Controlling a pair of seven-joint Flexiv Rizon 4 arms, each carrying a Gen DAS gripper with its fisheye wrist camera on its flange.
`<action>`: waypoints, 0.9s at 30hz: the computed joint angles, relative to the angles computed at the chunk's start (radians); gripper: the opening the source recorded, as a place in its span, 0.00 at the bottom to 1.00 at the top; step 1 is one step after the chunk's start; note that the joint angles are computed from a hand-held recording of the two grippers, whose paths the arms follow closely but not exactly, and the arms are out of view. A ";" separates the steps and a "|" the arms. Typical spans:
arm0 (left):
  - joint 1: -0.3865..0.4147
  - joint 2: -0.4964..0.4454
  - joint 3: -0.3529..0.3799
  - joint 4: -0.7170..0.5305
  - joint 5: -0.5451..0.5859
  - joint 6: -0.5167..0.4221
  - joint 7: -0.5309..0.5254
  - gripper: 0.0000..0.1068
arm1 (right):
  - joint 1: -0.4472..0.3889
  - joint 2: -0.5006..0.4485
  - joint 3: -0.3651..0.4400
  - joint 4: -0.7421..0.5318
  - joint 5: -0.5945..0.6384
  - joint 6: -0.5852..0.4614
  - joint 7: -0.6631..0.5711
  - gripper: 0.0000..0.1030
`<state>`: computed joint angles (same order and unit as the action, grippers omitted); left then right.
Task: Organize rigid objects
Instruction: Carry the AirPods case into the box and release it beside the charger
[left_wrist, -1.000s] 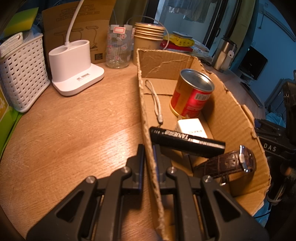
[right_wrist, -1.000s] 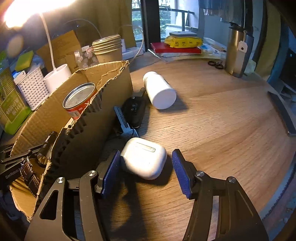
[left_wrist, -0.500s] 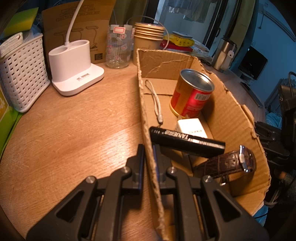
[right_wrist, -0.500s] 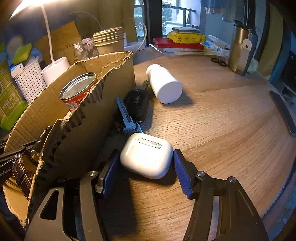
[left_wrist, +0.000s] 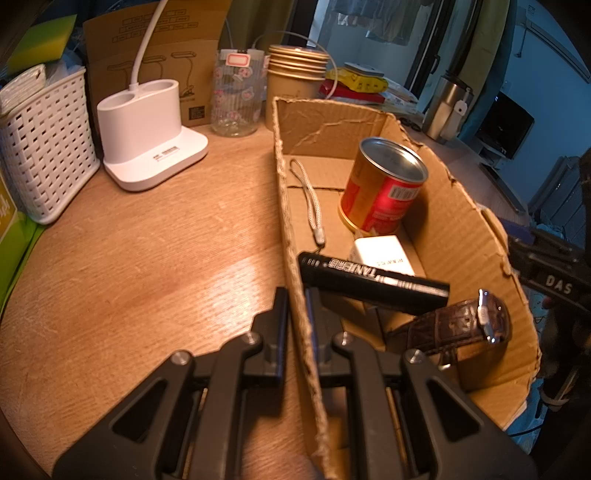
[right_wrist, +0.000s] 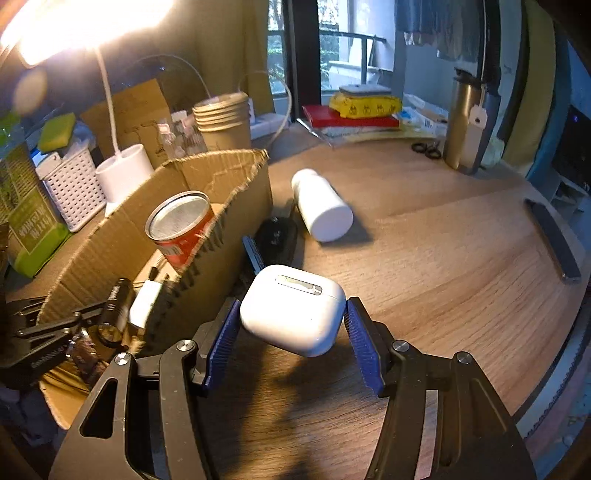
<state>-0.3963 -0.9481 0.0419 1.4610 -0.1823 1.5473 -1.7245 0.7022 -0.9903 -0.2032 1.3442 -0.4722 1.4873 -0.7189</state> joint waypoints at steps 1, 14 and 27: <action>-0.001 0.000 0.000 0.000 0.000 0.000 -0.001 0.10 | 0.005 0.004 -0.006 0.004 -0.001 0.006 0.001 0.59; 0.001 0.000 -0.001 0.000 0.002 0.000 -0.001 0.10 | 0.068 0.039 -0.076 0.037 -0.004 0.092 -0.005 0.59; 0.001 0.000 -0.001 0.000 0.003 0.000 -0.002 0.10 | 0.051 0.009 0.015 -0.030 0.026 0.097 -0.119 0.59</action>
